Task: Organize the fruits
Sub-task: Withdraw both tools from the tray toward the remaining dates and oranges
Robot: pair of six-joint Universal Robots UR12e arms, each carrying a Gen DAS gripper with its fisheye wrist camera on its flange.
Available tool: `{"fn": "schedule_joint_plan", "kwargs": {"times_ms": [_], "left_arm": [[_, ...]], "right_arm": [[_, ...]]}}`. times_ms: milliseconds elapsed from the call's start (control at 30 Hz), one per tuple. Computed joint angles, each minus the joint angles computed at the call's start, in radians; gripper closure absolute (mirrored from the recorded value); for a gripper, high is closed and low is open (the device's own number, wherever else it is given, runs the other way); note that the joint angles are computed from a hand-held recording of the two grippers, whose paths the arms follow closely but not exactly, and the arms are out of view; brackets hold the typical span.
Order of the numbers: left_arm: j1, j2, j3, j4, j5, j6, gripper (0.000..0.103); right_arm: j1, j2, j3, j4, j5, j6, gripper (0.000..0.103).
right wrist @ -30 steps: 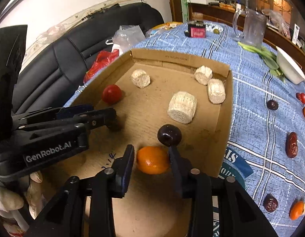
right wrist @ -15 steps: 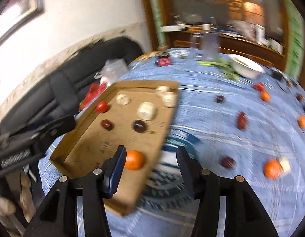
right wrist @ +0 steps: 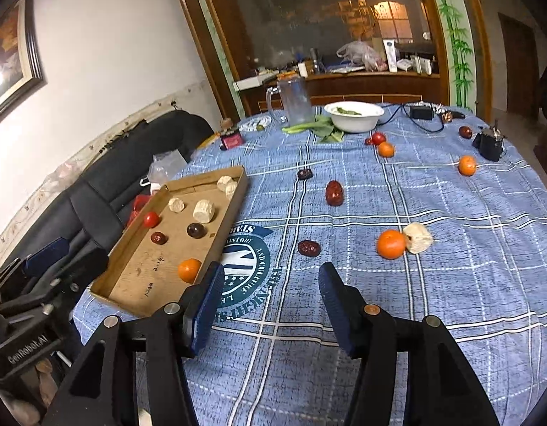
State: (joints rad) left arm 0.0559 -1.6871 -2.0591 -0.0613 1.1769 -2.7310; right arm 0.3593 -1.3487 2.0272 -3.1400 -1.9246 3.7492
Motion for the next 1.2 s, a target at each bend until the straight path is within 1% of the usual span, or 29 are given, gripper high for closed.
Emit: {"fn": "schedule_joint_plan", "kwargs": {"times_ms": [100, 300, 600, 767, 900, 1067, 1200], "left_arm": [[-0.006, 0.005, -0.009, 0.01, 0.007, 0.01, 0.021], [-0.019, 0.002, -0.009, -0.005, 0.016, 0.027, 0.021], [-0.043, -0.023, 0.009, -0.048, 0.038, 0.047, 0.021], [-0.056, -0.04, 0.028, -0.091, 0.045, 0.055, 0.021], [-0.061, -0.054, 0.046, -0.141, 0.033, 0.055, 0.021], [-0.072, -0.073, 0.069, -0.21, 0.005, 0.054, 0.021], [-0.083, -0.088, 0.085, -0.257, -0.02, 0.056, 0.021]], "right_arm": [[0.001, -0.007, 0.014, -0.012, -0.003, -0.002, 0.041], [-0.012, -0.012, 0.031, -0.021, 0.013, 0.02, 0.041], [-0.042, -0.003, 0.042, -0.01, 0.063, 0.049, 0.041], [-0.061, -0.003, 0.052, -0.012, 0.082, 0.058, 0.041], [-0.09, -0.021, 0.082, -0.013, 0.078, 0.091, 0.041], [-0.144, -0.06, 0.139, -0.006, 0.077, 0.169, 0.041], [-0.17, -0.076, 0.161, 0.014, 0.08, 0.198, 0.041]]}}
